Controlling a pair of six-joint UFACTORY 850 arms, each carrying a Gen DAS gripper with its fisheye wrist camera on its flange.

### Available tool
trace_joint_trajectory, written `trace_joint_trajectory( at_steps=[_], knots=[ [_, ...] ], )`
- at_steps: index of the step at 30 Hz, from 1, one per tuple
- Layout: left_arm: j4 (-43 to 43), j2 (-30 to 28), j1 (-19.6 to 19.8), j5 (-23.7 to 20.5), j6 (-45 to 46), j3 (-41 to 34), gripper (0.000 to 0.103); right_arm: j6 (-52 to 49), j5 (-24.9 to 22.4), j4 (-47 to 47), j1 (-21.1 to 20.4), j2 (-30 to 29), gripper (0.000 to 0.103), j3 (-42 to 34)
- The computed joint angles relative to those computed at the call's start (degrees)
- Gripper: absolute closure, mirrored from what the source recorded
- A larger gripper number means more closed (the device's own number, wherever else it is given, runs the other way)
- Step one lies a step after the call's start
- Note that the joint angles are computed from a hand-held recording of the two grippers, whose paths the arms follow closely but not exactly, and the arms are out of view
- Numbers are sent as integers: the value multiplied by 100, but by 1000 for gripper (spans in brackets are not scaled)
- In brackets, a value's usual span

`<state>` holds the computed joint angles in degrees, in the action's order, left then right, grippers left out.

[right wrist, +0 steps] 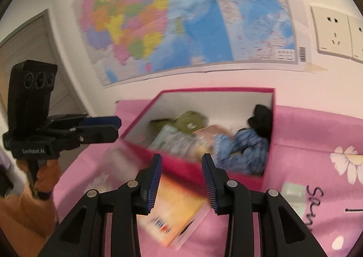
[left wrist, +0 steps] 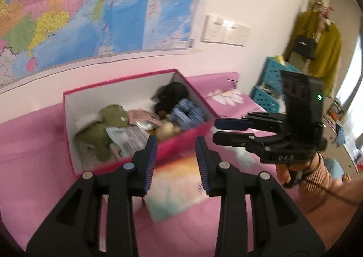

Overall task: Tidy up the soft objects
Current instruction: 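Reach the right gripper to the gold-yellow tissue pack and grasp it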

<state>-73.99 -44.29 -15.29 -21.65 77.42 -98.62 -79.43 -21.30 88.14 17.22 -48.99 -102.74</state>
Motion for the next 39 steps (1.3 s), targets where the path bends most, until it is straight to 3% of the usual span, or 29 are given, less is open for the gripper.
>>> trace_joint_trajectory(
  at_steps=[4, 6, 8, 16, 27, 32, 39],
  knots=[
    [-854, 431, 20, 0, 1055, 840, 65, -513, -477, 285, 51, 344, 66, 619],
    [-947, 532, 53, -104, 1119, 1109, 65, -381, -664, 66, 106, 422, 66, 809],
    [-905, 561, 111, -304, 950, 1321, 65, -212, -819, -214, 181, 468, 66, 974],
    [-837, 707, 217, -367, 574, 2046, 65, 1212, -1360, -1954, 542, 410, 66, 1250],
    [-371, 779, 227, -661, 214, 2568, 65, 1491, -2268, -2121, 665, 408, 67, 1500],
    [-283, 740, 235, -900, 120, 2628, 65, 1605, -2386, -2438, 758, 371, 68, 1419],
    [-99, 689, 260, -1124, -117, 2651, 65, 1569, -1731, -2481, 922, 472, 75, 1559]
  ],
)
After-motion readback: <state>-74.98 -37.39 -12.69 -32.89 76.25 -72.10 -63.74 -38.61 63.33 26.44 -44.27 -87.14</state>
